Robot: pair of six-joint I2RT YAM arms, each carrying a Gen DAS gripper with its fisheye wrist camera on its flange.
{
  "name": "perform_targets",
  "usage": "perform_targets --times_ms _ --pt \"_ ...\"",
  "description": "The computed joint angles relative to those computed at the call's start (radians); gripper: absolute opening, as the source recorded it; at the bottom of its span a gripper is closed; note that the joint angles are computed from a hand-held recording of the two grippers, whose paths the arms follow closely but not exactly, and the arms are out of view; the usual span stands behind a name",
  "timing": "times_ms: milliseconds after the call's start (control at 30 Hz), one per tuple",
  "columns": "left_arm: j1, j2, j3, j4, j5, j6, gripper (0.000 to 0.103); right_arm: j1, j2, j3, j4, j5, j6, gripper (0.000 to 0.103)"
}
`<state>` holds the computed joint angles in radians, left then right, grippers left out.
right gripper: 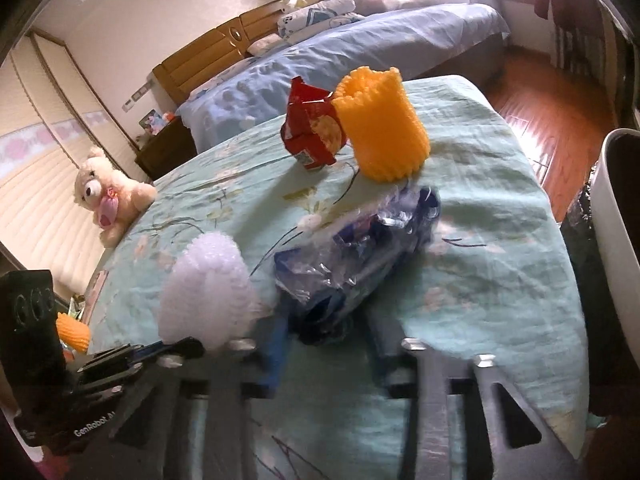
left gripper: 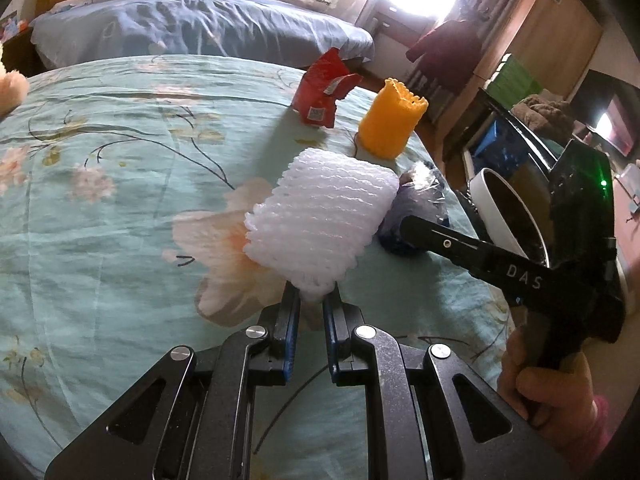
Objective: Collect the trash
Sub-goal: 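Grasp the white mesh foam sleeve with the left tool while the right tool grasps the blue plastic bag, then carry the foam sleeve and blue bag over the bin with both tools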
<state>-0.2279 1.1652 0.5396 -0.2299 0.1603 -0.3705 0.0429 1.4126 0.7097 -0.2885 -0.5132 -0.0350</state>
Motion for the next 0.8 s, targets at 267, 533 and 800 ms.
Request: perform_targets --times_ms 267,533,800 --pt "-0.08 0.002 0.02 -0.001 -0.043 -0.033 0.011 -0.083 -0.116 -0.052 -0.05 -0.019 -0.047 0.016" --pt "-0.2 0.048 0.072 0.007 -0.097 -0.067 0.011 -0.258 -0.211 -0.081 -0.168 -0.081 -0.16 0.016" --pt "-0.314 0.122 0.151 0.01 -0.147 -0.086 0.011 -0.43 -0.263 -0.062 -0.265 -0.128 -0.268 0.016"
